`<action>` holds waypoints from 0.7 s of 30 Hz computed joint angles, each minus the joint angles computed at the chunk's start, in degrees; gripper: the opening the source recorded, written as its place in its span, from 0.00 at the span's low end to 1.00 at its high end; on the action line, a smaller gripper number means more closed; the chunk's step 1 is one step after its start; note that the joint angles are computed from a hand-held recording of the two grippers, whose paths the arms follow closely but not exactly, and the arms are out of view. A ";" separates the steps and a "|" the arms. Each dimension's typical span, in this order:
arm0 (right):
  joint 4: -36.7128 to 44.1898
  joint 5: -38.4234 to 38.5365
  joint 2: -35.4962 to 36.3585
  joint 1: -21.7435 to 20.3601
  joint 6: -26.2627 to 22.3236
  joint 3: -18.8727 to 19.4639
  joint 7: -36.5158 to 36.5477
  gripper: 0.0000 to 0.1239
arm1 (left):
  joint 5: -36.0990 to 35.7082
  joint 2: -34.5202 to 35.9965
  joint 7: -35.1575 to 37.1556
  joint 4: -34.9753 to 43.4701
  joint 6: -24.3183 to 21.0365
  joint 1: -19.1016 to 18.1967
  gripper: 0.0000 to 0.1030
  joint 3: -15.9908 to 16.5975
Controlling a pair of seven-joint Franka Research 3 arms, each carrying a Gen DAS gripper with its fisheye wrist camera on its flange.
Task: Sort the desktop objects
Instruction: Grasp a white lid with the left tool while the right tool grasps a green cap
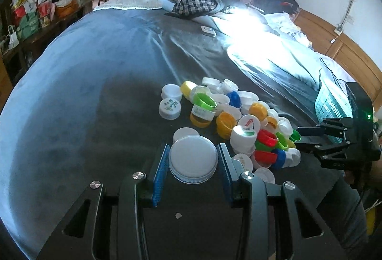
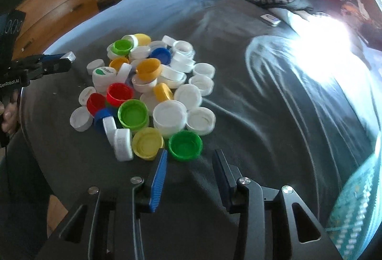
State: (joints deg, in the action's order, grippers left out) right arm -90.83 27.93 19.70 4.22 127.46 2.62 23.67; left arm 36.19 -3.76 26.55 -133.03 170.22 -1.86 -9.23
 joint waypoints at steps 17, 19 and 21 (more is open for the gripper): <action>-1.59 6.70 -4.32 -1.87 2.57 -0.13 3.00 0.26 | 3.37 -1.75 -3.97 1.62 -3.67 -0.40 0.34 -1.20; -1.98 8.07 -5.44 -2.19 2.99 -0.31 2.47 0.26 | 3.69 -1.96 -4.13 2.27 -4.58 -0.61 0.34 -1.47; -1.86 9.68 -6.56 -2.68 2.87 -0.64 2.31 0.26 | 3.63 -1.87 -3.80 3.55 -5.71 -1.04 0.34 -1.74</action>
